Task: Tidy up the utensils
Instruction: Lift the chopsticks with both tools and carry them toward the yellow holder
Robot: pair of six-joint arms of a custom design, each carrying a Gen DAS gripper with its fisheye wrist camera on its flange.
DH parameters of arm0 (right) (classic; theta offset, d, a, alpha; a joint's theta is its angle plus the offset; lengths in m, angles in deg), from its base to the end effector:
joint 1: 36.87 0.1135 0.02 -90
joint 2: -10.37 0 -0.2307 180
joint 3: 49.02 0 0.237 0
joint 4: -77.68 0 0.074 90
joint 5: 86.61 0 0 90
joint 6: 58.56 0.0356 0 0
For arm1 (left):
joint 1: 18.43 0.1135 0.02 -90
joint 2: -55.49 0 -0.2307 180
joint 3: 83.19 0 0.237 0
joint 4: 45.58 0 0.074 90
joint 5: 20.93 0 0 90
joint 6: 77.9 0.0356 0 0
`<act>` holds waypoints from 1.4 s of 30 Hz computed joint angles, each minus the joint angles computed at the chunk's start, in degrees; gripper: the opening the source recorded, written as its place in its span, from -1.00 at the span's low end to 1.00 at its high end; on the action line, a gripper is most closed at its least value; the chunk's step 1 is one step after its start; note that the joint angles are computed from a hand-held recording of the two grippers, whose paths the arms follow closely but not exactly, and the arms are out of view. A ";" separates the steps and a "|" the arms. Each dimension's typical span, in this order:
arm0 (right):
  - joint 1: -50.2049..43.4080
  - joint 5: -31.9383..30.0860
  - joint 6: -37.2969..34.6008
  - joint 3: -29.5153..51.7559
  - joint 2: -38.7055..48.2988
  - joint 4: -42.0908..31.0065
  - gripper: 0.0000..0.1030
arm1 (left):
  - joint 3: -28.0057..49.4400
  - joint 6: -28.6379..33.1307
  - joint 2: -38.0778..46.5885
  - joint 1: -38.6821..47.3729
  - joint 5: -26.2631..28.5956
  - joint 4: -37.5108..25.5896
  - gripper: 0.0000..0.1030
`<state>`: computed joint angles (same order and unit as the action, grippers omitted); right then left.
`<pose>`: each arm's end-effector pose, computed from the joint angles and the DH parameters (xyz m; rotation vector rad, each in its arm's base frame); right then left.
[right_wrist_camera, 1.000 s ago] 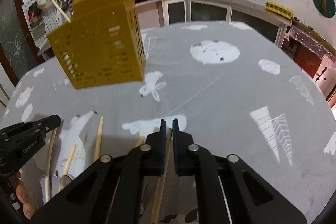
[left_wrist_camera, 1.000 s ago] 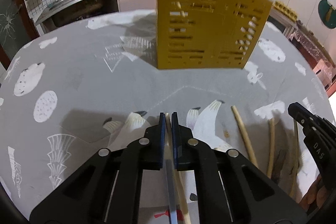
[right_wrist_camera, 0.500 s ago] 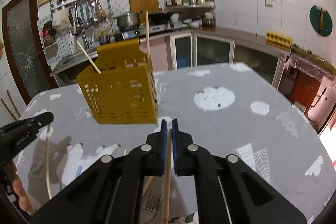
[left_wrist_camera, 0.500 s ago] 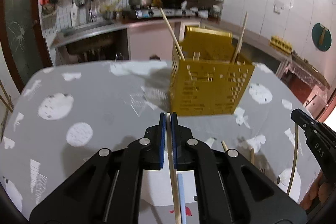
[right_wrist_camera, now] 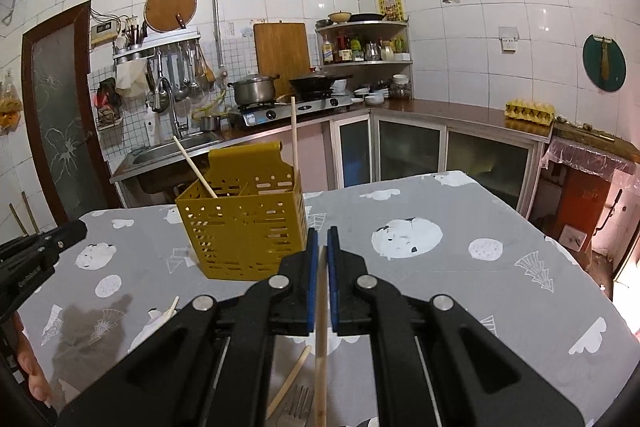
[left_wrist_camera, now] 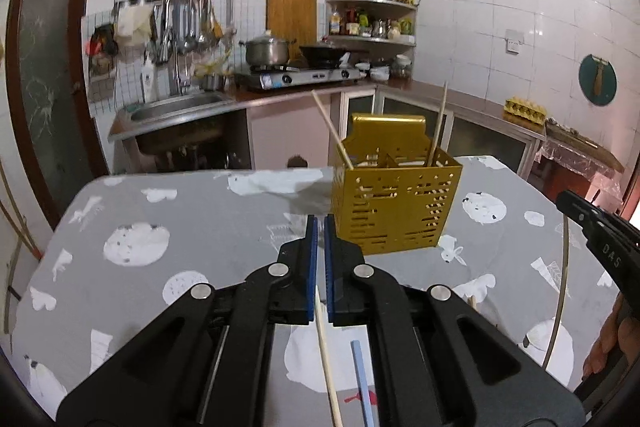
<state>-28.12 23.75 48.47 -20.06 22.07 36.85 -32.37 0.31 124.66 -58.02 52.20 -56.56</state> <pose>0.1193 0.0058 0.1877 0.3680 1.9206 -0.0563 0.2047 -0.1559 0.2016 0.3214 2.0428 -0.2473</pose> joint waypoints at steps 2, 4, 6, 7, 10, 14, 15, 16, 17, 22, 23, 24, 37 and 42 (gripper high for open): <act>-0.04 -0.12 0.07 -0.04 0.32 -0.03 -0.90 | 2.40 -1.24 2.48 2.82 3.94 -2.78 -0.96; -1.09 -1.64 -0.16 -0.17 2.03 0.78 -0.90 | 3.38 -2.62 4.90 4.64 5.76 -2.84 -0.96; -1.48 -1.88 -0.17 -0.91 3.06 2.15 -0.90 | 5.93 -2.84 9.50 6.14 7.05 -4.19 -0.87; -2.05 -2.43 -0.29 -1.23 3.65 2.90 -0.90 | 6.90 -2.90 11.67 6.68 8.05 -4.63 -0.77; -4.96 -5.44 -0.81 -1.77 7.76 6.50 -0.90 | 9.64 -3.00 18.42 7.62 9.16 -4.64 -0.05; -8.19 -8.74 -1.22 -2.29 14.08 11.97 -0.90 | 14.27 -2.69 26.98 7.69 8.74 -5.21 0.13; -8.13 -8.71 -0.95 -2.41 15.49 13.10 -0.90 | 16.92 -2.50 30.29 7.82 8.94 -6.65 0.13; -8.58 -9.18 -1.06 -2.62 16.48 14.12 -0.90 | 18.68 -2.41 32.54 8.00 9.05 -7.53 0.12; -8.89 -9.47 -1.16 -2.91 17.22 15.03 -0.90 | 20.26 -2.36 34.50 8.02 9.18 -8.28 0.10; -10.35 -10.62 -1.57 -3.61 21.18 18.88 -0.90 | 26.75 -1.38 42.26 7.43 8.64 -11.56 -0.21; -10.51 -10.78 -1.57 -3.61 21.67 19.29 -0.90 | 27.88 -1.36 43.36 7.42 8.87 -12.33 -0.29; -10.50 -10.78 -1.58 -3.66 22.07 19.72 -0.90 | 28.36 -1.40 44.01 7.52 8.90 -12.08 -0.30; -8.65 -9.53 -1.75 -3.04 24.18 21.57 -0.90 | 28.09 -1.76 42.70 7.79 10.80 -10.82 -0.92; -8.21 -9.22 -1.74 -2.67 22.45 20.69 -0.90 | 20.47 -2.25 33.48 7.93 10.30 -5.06 -0.92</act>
<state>-36.32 14.53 46.72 -22.73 44.52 57.53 -11.90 -1.94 158.14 -50.09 62.51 -61.62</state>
